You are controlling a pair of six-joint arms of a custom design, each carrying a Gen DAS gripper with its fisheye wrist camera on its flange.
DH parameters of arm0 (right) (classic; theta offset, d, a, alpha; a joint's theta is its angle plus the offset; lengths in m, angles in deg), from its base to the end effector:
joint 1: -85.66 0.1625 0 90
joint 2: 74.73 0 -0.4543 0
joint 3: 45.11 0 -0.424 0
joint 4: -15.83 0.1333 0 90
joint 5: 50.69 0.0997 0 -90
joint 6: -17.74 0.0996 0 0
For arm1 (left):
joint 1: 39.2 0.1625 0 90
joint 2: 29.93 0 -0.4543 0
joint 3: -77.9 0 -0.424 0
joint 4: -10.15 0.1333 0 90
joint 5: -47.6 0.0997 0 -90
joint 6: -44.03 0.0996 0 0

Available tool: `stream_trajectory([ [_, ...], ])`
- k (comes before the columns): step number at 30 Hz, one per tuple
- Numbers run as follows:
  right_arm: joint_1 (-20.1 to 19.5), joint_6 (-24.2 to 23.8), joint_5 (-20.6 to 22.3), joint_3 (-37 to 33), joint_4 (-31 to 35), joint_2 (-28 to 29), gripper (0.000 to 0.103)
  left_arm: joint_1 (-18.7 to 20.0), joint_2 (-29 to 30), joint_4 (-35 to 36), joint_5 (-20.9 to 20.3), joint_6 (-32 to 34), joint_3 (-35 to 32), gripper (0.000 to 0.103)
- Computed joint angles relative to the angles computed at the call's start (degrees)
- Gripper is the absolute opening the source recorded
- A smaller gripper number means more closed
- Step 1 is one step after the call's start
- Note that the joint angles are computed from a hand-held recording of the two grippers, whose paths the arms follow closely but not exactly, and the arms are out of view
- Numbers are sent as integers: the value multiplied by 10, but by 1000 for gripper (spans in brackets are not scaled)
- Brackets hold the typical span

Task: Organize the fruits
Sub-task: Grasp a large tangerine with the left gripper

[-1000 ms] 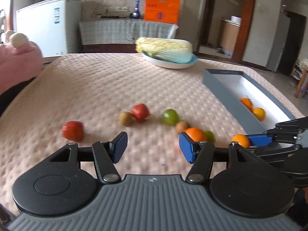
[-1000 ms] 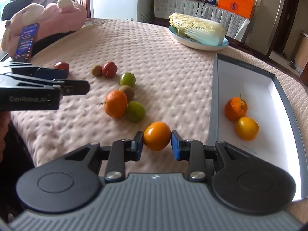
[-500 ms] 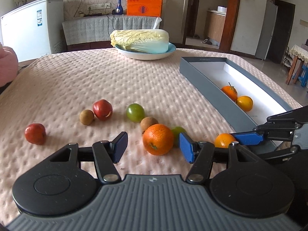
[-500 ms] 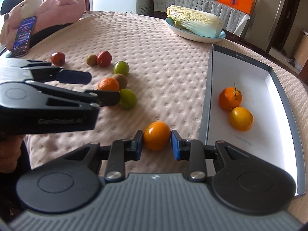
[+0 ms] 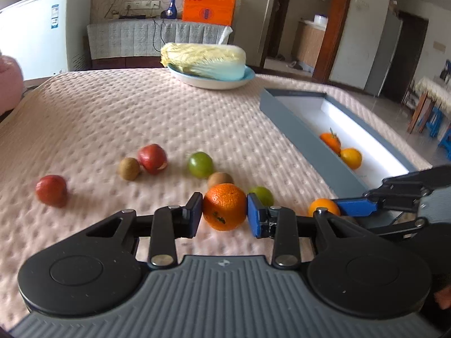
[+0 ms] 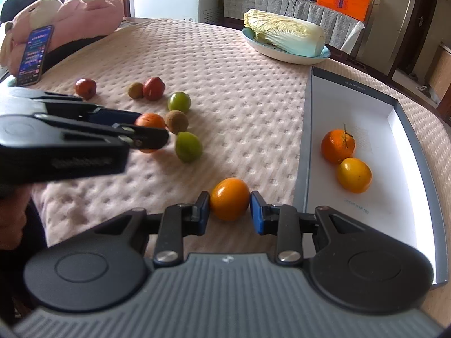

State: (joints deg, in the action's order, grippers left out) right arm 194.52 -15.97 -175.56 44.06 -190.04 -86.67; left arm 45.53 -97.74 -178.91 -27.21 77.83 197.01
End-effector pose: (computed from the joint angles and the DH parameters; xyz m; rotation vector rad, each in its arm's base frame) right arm 0.2879 -0.6066 -0.1586 0.8138 -2.2358 0.7262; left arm 0.1059 -0.5871 0.2614 0.7002 2.4171 -0.9953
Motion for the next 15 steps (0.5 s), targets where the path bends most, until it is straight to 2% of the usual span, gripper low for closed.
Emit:
stream_trajectory([
  [2,1,-3,6,2,5,-1,34,3,-5,-11,9,16,4,39],
  [4,2,-10,6,-2,13,2,34,1,2,-19,44,34,2,40],
  [9,1,-6,5,-11,15,7,35,-1,15,-39,56,54,1,44],
  [15,3,-20,0,-12,5,11,34,-9,34,-50,75,53,-2,43],
])
